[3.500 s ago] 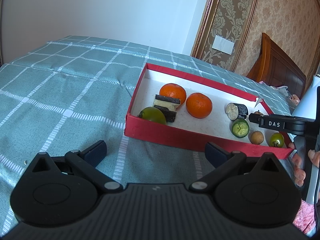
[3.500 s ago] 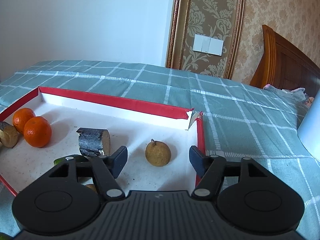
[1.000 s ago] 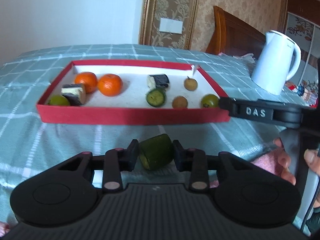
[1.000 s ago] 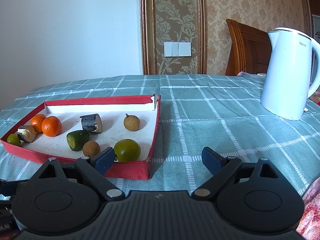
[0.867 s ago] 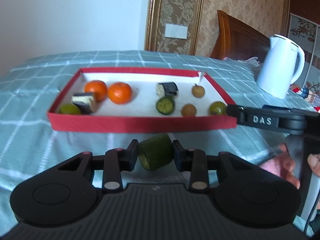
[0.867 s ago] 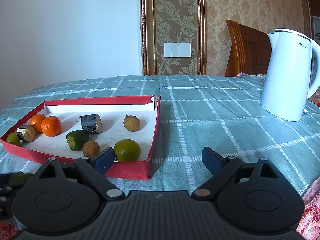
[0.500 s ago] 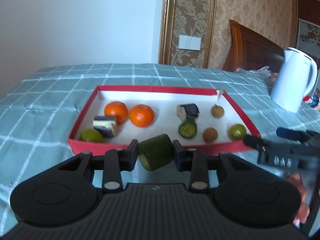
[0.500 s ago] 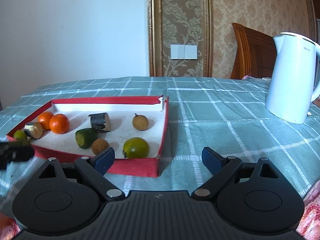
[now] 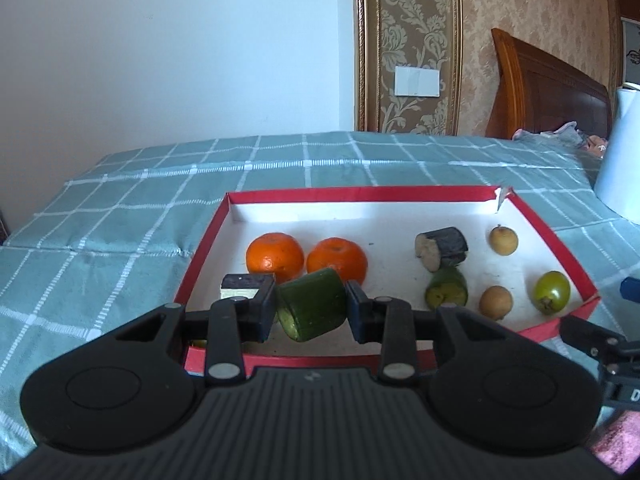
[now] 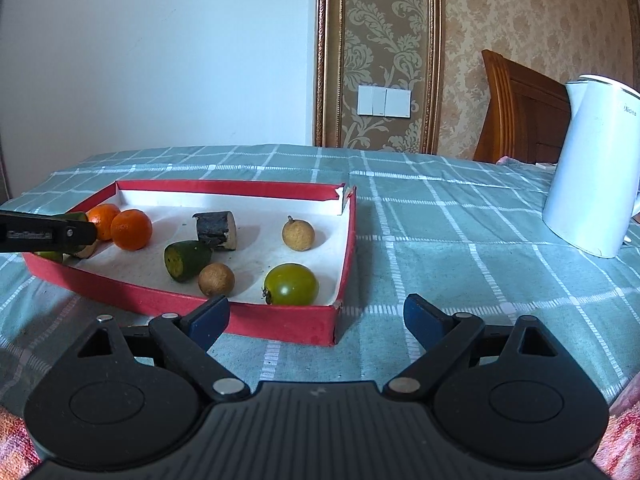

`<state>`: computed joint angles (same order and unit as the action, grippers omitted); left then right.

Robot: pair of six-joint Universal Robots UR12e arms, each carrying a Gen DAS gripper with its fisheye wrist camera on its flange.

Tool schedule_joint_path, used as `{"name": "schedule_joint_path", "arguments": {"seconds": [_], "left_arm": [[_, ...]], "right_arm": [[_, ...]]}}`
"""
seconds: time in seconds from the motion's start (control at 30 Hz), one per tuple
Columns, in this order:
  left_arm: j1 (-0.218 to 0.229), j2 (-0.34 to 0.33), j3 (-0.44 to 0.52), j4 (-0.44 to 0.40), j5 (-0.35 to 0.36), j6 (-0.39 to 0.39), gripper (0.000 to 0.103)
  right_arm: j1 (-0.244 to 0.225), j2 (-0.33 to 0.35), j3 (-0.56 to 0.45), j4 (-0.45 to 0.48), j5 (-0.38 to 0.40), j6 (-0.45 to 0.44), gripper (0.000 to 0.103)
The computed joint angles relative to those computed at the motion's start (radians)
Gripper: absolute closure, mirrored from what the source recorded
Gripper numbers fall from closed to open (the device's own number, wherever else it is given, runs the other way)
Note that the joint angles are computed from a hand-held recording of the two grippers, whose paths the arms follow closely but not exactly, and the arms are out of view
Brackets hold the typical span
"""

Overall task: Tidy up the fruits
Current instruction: 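Carry the cucumber chunk into the red tray and open the left tool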

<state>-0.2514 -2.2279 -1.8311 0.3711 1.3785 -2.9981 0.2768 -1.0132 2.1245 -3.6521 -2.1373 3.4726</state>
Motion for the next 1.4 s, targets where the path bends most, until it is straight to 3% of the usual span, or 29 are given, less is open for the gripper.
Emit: {"name": "schedule_joint_path", "arguments": {"seconds": [0.5, 0.67, 0.93, 1.1, 1.17, 1.3, 1.4], "left_arm": [[-0.014, -0.042, 0.057, 0.005, 0.058, 0.017, 0.069], [-0.009, -0.048, 0.063, 0.011, 0.047, -0.012, 0.069], [-0.011, -0.050, 0.054, 0.031, 0.049, 0.005, 0.069], [-0.012, -0.054, 0.058, 0.032, 0.058, -0.011, 0.061], [-0.011, -0.055, 0.060, 0.029, 0.065, -0.023, 0.053], [-0.010, -0.053, 0.056, 0.025, 0.058, -0.022, 0.051], [-0.010, -0.043, 0.050, -0.018, 0.040, 0.007, 0.038]], "right_arm": [[0.006, -0.002, -0.010, 0.049, 0.006, -0.012, 0.009], [0.005, -0.004, -0.009, 0.053, 0.007, -0.012, 0.009], [0.005, -0.003, -0.011, 0.054, 0.006, -0.013, 0.009], [0.005, -0.002, -0.013, 0.059, 0.005, -0.017, 0.009], [0.004, -0.003, -0.013, 0.063, 0.007, -0.016, 0.009], [0.004, -0.005, -0.013, 0.071, 0.012, -0.013, 0.009], [0.002, -0.007, -0.013, 0.076, 0.015, -0.009, 0.009]]}}
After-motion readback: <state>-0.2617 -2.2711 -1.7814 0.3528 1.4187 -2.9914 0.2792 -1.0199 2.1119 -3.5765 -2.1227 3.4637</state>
